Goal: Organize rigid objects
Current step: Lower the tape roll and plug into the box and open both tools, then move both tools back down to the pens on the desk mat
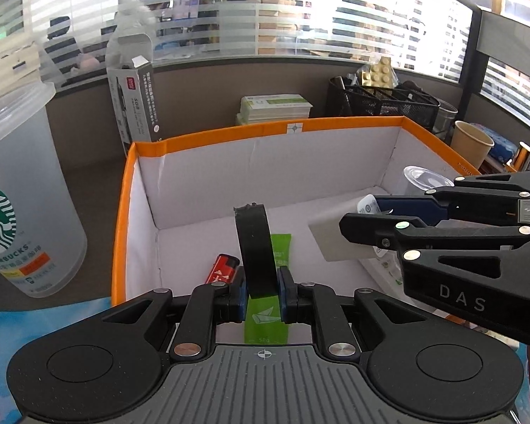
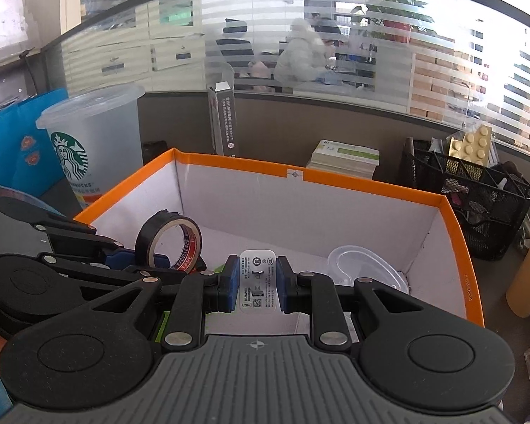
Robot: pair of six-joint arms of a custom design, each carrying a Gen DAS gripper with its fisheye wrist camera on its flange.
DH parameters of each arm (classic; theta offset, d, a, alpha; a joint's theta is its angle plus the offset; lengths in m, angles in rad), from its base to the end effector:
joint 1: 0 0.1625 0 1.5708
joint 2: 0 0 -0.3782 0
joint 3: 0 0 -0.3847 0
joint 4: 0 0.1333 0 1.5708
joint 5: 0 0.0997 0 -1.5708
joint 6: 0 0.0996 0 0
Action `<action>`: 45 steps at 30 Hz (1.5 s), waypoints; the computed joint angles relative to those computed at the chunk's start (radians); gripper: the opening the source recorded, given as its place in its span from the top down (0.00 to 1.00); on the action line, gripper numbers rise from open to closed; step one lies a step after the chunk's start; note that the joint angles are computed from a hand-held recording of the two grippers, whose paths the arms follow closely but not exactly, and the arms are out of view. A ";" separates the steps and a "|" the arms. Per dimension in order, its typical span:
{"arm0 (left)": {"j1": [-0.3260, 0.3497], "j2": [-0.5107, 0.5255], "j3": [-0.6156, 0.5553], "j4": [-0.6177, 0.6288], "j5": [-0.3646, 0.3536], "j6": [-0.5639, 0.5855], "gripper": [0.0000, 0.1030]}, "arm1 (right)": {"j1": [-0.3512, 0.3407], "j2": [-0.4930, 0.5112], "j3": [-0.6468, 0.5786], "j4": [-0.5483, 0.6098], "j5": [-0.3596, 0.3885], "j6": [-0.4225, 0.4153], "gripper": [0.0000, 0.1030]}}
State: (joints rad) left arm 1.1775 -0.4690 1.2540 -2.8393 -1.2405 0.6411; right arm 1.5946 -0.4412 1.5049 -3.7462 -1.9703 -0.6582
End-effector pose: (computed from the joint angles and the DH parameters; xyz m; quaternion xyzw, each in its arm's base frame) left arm -0.1312 -0.7484 0.0245 0.4393 0.8519 -0.2146 0.1876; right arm 0.1101 -0.6528 0.0364 0.1798 -0.8196 0.4388 0.3215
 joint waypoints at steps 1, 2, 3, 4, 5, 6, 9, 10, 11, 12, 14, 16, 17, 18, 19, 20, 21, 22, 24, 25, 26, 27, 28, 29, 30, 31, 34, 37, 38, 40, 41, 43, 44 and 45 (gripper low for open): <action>0.000 0.000 0.000 -0.002 0.001 0.000 0.85 | 0.000 0.000 -0.001 0.003 0.000 0.000 0.81; 0.000 0.001 0.000 -0.004 0.001 0.000 0.85 | 0.001 0.000 -0.001 0.007 -0.001 0.000 0.81; 0.000 0.001 0.001 -0.007 0.001 0.002 0.85 | 0.001 0.000 -0.002 0.008 0.001 0.001 0.81; -0.001 0.001 0.002 -0.011 0.002 0.003 0.83 | 0.001 0.000 -0.002 0.006 0.000 0.004 0.81; -0.001 0.000 0.004 -0.015 0.001 0.005 0.83 | 0.001 0.000 -0.003 0.004 0.000 0.003 0.81; -0.001 -0.001 0.007 -0.017 0.001 0.005 0.83 | 0.001 0.000 -0.002 0.003 0.000 0.002 0.81; 0.000 -0.006 0.013 -0.020 0.000 0.007 0.82 | 0.001 -0.003 0.003 -0.001 0.005 0.004 0.81; -0.001 -0.008 0.017 -0.024 0.000 0.007 0.82 | 0.002 -0.003 0.004 -0.005 0.006 0.003 0.81; -0.001 -0.011 0.021 -0.029 0.000 0.007 0.82 | 0.003 -0.003 0.006 -0.007 0.006 0.004 0.81; -0.002 -0.015 0.028 -0.033 -0.002 0.007 0.80 | 0.004 -0.004 0.009 -0.011 0.008 0.004 0.81; -0.002 -0.025 0.043 -0.044 -0.007 0.011 0.76 | 0.008 -0.006 0.015 -0.020 0.009 0.001 0.81; -0.005 -0.038 0.064 -0.063 -0.009 0.017 0.70 | 0.012 -0.009 0.025 -0.032 0.008 -0.003 0.81; -0.006 -0.044 0.073 -0.071 -0.010 0.020 0.69 | 0.014 -0.012 0.032 -0.038 0.008 -0.003 0.80; -0.008 -0.051 0.084 -0.079 -0.012 0.022 0.64 | 0.017 -0.015 0.039 -0.048 0.007 -0.004 0.80; -0.008 -0.060 0.096 -0.085 -0.017 0.024 0.55 | 0.020 -0.016 0.046 -0.058 0.006 -0.007 0.80; -0.012 -0.067 0.110 -0.100 -0.009 0.026 0.45 | 0.023 -0.019 0.053 -0.069 0.003 -0.009 0.80; -0.016 -0.074 0.127 -0.126 0.000 0.025 0.25 | 0.027 -0.023 0.064 -0.084 0.003 -0.010 0.80; -0.016 -0.083 0.150 -0.163 -0.007 0.033 0.20 | 0.030 -0.028 0.075 -0.096 0.004 -0.009 0.80; -0.018 -0.104 0.185 -0.191 -0.018 0.042 0.19 | 0.037 -0.037 0.099 -0.127 0.003 -0.009 0.80; -0.020 -0.114 0.200 -0.198 -0.017 0.043 0.19 | 0.042 -0.041 0.111 -0.144 0.000 -0.013 0.80; -0.022 -0.127 0.220 -0.210 -0.018 0.046 0.19 | 0.046 -0.044 0.122 -0.158 -0.003 -0.017 0.80; -0.023 -0.138 0.238 -0.221 -0.021 0.049 0.18 | 0.050 -0.048 0.137 -0.175 -0.004 -0.021 0.80; -0.024 -0.149 0.256 -0.233 -0.024 0.052 0.17 | 0.053 -0.050 0.151 -0.192 -0.004 -0.025 0.80; -0.025 -0.162 0.283 -0.261 -0.030 0.054 0.17 | 0.056 -0.053 0.168 -0.213 -0.003 -0.030 0.80; -0.026 -0.177 0.311 -0.294 -0.035 0.058 0.13 | 0.059 -0.056 0.188 -0.236 0.000 -0.035 0.80; -0.027 -0.194 0.340 -0.307 -0.039 0.062 0.09 | 0.062 -0.059 0.209 -0.260 0.001 -0.041 0.80; -0.021 -0.250 0.430 -0.318 -0.082 0.069 0.08 | 0.066 -0.062 0.279 -0.352 0.007 -0.058 0.80; -0.024 -0.268 0.493 -0.348 -0.081 0.097 0.08 | 0.060 -0.060 0.350 -0.447 0.005 -0.058 0.80; -0.024 -0.272 0.510 -0.344 -0.082 0.097 0.08 | 0.056 -0.055 0.373 -0.483 0.002 -0.054 0.80; -0.022 -0.273 0.523 -0.306 -0.086 0.087 0.08 | 0.043 -0.042 0.415 -0.546 -0.012 -0.044 0.80; -0.023 -0.270 0.527 -0.290 -0.083 0.081 0.08 | 0.038 -0.031 0.429 -0.572 -0.025 -0.039 0.80; -0.027 -0.264 0.542 -0.282 -0.084 0.083 0.08 | 0.023 -0.008 0.452 -0.614 -0.058 -0.027 0.80; -0.030 -0.261 0.552 -0.286 -0.084 0.085 0.08 | 0.014 0.003 0.462 -0.631 -0.068 -0.018 0.80; -0.034 -0.259 0.563 -0.293 -0.086 0.085 0.08 | 0.005 0.010 0.474 -0.641 -0.075 -0.005 0.80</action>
